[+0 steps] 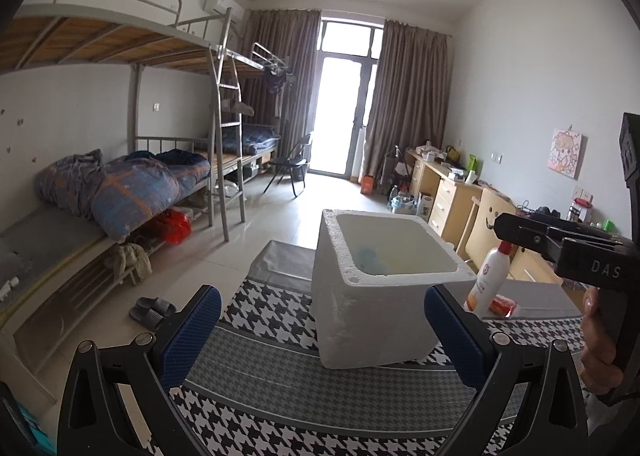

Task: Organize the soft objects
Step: 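Move both grippers from the box toward the grey cloth and white foam tube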

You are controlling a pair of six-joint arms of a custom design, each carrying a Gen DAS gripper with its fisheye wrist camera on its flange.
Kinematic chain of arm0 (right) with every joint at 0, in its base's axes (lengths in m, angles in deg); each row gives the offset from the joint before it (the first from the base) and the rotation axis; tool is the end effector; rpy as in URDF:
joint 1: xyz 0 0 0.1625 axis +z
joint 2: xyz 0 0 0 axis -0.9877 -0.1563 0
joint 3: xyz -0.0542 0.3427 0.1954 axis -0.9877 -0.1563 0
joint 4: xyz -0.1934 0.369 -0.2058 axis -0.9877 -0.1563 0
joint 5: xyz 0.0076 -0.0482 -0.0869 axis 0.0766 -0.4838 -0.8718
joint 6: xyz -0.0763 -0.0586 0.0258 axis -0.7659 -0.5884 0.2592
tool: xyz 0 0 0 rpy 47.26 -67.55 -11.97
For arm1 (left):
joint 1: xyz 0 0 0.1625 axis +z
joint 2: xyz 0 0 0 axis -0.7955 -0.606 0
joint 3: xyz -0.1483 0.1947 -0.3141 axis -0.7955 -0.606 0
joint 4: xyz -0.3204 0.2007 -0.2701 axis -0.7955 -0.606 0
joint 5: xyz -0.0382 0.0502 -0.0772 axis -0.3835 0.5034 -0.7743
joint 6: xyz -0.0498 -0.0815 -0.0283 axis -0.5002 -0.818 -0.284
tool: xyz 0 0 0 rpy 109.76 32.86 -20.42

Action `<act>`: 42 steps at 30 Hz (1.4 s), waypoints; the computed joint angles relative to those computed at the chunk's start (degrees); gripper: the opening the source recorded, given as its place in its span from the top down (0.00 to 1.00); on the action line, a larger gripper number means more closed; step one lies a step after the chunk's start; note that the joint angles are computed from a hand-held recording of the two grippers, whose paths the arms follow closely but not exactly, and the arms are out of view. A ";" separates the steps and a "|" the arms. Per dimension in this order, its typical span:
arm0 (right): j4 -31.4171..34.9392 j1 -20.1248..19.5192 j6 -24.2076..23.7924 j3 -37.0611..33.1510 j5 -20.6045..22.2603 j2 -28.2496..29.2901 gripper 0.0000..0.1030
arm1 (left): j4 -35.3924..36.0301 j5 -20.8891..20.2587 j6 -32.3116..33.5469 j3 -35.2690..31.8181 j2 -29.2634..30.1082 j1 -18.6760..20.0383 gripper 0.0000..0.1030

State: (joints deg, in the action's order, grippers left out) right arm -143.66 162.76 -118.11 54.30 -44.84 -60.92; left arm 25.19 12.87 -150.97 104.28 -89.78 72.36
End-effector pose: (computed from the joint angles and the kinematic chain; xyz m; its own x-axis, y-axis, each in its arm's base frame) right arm 0.0757 -0.5657 0.3699 -0.4436 -0.7921 0.4193 -0.8829 0.3057 -0.3565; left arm -0.4551 -0.4067 -0.0435 -0.7136 -0.4728 -0.5169 0.4322 0.2837 -0.8560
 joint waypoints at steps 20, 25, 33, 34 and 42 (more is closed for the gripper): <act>6.32 -6.80 -4.09 2.30 9.46 -8.57 0.16 | 0.51 3.53 2.94 -2.85 2.69 -2.33 0.01; 7.56 -8.04 -5.27 2.76 11.11 -10.20 0.16 | -1.80 4.11 5.22 -2.98 3.32 -2.90 0.01; 8.39 -10.45 -7.29 4.26 13.72 -13.13 0.16 | -2.19 4.82 5.58 -3.26 4.25 -3.92 0.01; 8.54 -10.82 -7.69 4.53 14.18 -13.61 0.16 | -1.39 5.02 5.05 -3.56 4.53 -4.07 0.01; 9.86 -14.29 -9.67 5.53 18.15 -16.32 0.16 | -9.02 6.63 13.60 -3.19 6.00 -4.95 0.01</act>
State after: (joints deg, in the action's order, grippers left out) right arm -133.80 148.47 -127.78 59.83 -26.69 -77.24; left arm 16.17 19.50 -137.37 101.08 -83.79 67.41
